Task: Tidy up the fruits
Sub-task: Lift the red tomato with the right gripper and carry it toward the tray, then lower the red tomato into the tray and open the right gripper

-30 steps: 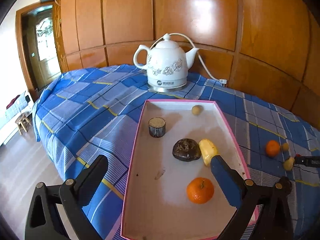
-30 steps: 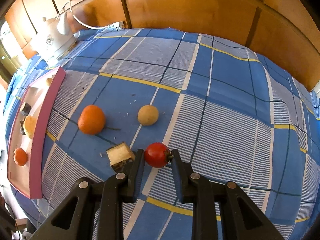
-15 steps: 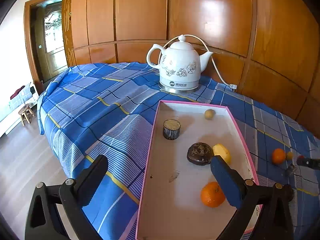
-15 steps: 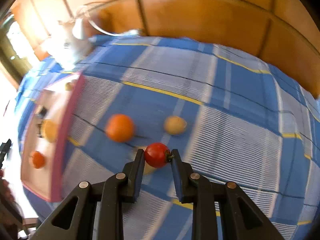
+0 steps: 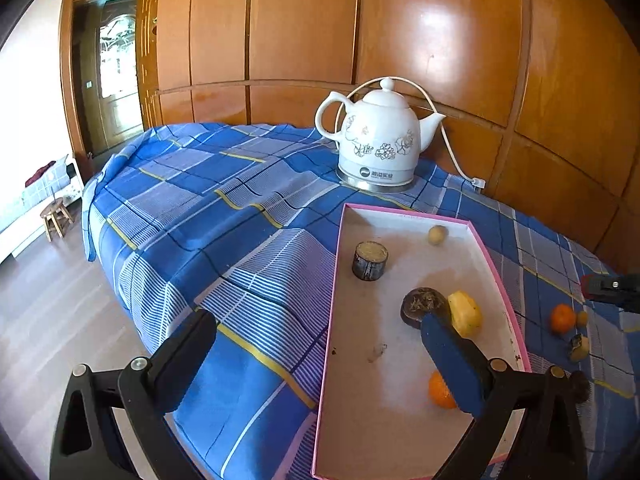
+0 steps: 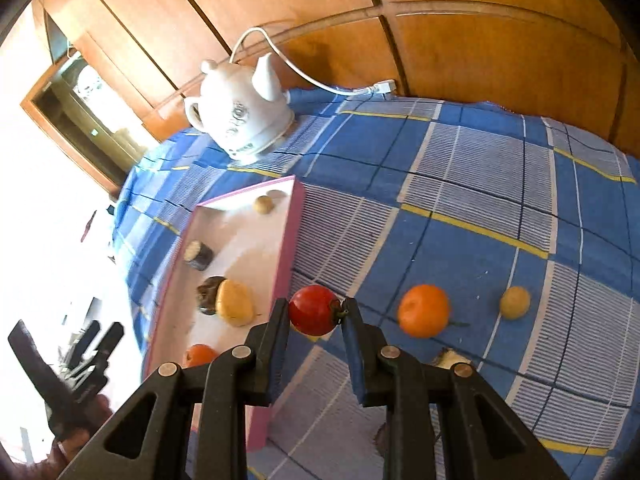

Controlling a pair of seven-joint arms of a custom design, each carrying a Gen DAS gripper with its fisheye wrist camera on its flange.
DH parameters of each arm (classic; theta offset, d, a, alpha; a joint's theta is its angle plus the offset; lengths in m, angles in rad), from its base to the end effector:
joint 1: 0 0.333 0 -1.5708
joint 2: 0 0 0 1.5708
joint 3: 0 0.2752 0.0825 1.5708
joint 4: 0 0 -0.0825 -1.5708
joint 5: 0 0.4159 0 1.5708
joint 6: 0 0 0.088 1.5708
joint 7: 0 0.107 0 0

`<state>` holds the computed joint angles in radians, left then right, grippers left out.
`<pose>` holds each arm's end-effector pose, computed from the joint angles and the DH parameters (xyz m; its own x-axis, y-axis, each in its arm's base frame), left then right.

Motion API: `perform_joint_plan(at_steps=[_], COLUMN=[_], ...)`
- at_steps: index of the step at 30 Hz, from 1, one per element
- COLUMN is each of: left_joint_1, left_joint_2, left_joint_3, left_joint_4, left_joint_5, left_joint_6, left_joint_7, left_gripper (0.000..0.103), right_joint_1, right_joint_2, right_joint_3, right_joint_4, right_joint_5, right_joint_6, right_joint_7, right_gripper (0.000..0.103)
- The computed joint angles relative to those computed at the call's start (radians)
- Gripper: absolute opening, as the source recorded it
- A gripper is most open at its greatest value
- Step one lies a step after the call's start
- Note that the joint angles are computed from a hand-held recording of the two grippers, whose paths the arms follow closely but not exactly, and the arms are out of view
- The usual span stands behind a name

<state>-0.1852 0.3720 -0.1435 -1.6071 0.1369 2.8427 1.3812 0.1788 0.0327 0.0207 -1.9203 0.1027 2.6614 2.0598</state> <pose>0.6924 -0.2288 0.4696 -0.2471 -0.9664 0.0708 -0.6405 0.1081 -0.7603 0.6323 0.1247 0.5026 -0.2164 -0.8958 -0.3881 -0.7466 0.4080 -0.5255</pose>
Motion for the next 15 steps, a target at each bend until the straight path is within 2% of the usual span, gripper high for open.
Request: perform_joint_plan(at_steps=[5,9,12,15], left_joint_1=[0.016,0.011,0.006,0.002], left_joint_2=[0.001,0.005,0.007,0.007], left_joint_3=[-0.020,-0.018,-0.016,-0.011], left_joint_4=[-0.002,0.002,0.005,0.005], left_joint_5=[-0.036,-0.047,-0.042,-0.036], left_joint_6=[-0.001,-0.004,-0.010,-0.012], left_joint_7=[0.035,0.036,0.037,0.035], left_gripper=[0.103,0.103,0.103,0.103], right_joint_1=[-0.020,-0.047,-0.038,-0.018], right_joint_2=[-0.103,-0.169,-0.159,-0.079], right_joint_3=[-0.013,-0.005,-0.005,0.001], right_joint_4=[-0.117,-0.182,-0.169,-0.087], right_joint_5=[-0.083,-0.160,-0.139,-0.102], right_joint_6=[0.025,0.010,-0.013,-0.050], right_joint_7=[0.126,0.192,0.142,0.075], right_gripper=[0.026,0.026,0.026,0.026])
